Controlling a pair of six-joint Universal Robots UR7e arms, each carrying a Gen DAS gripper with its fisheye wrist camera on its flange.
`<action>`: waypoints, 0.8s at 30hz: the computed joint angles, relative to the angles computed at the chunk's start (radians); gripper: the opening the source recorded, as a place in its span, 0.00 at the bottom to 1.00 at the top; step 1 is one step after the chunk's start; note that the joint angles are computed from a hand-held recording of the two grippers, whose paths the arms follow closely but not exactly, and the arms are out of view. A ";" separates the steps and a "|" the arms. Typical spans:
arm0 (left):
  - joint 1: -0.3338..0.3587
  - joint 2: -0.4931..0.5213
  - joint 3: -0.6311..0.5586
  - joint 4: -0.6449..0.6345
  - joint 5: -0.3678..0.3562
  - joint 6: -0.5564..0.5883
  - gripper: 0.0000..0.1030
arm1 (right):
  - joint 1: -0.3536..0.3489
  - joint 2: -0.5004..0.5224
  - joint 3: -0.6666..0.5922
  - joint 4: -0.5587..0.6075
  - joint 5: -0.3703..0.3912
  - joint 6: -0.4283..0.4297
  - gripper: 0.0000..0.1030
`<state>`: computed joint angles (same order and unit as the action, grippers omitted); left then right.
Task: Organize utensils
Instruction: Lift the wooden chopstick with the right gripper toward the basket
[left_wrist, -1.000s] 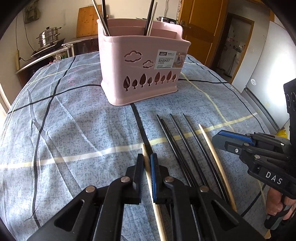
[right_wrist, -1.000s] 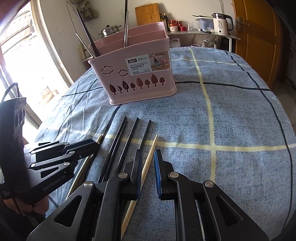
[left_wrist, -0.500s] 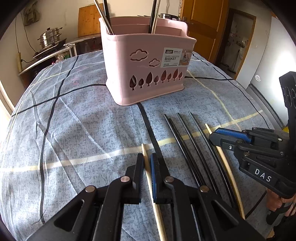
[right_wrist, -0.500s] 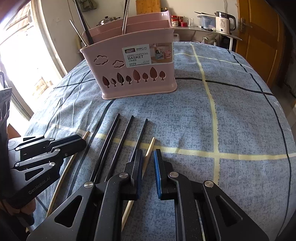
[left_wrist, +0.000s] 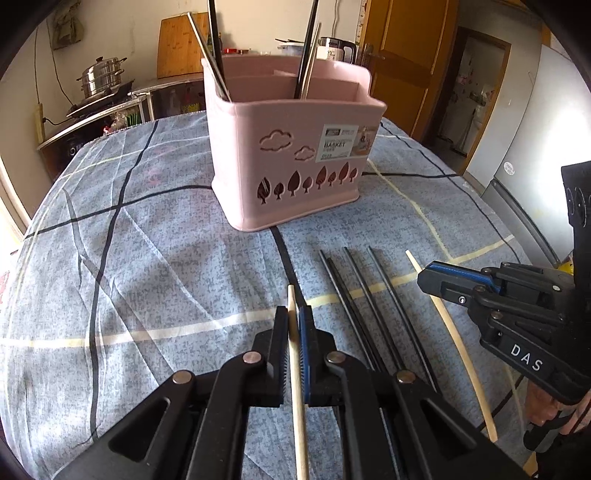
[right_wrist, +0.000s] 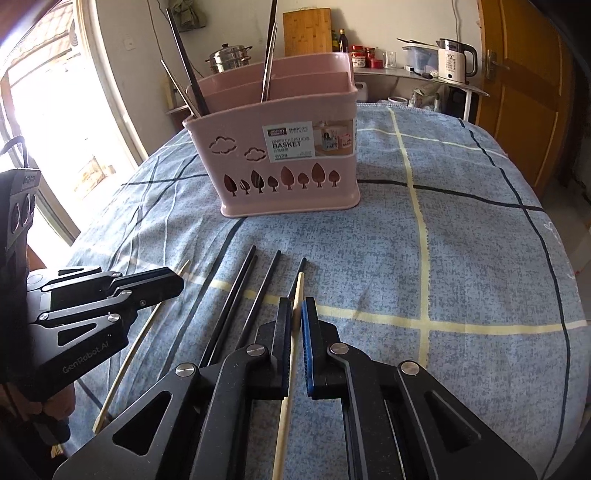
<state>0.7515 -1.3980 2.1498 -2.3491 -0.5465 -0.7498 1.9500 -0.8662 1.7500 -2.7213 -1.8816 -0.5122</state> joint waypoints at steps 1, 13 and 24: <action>-0.010 -0.006 0.000 -0.006 0.008 0.006 0.06 | 0.001 -0.005 -0.002 -0.004 0.009 -0.002 0.05; -0.100 -0.062 -0.028 -0.125 0.121 0.171 0.06 | 0.042 -0.056 -0.036 -0.090 0.095 -0.039 0.05; -0.132 -0.064 -0.041 -0.248 0.171 0.301 0.06 | 0.061 -0.071 -0.056 -0.141 0.127 -0.068 0.05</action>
<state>0.6191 -1.4619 2.1086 -2.5969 -0.3751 -0.4491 2.0115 -0.9374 1.6941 -2.8619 -1.7544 -0.5798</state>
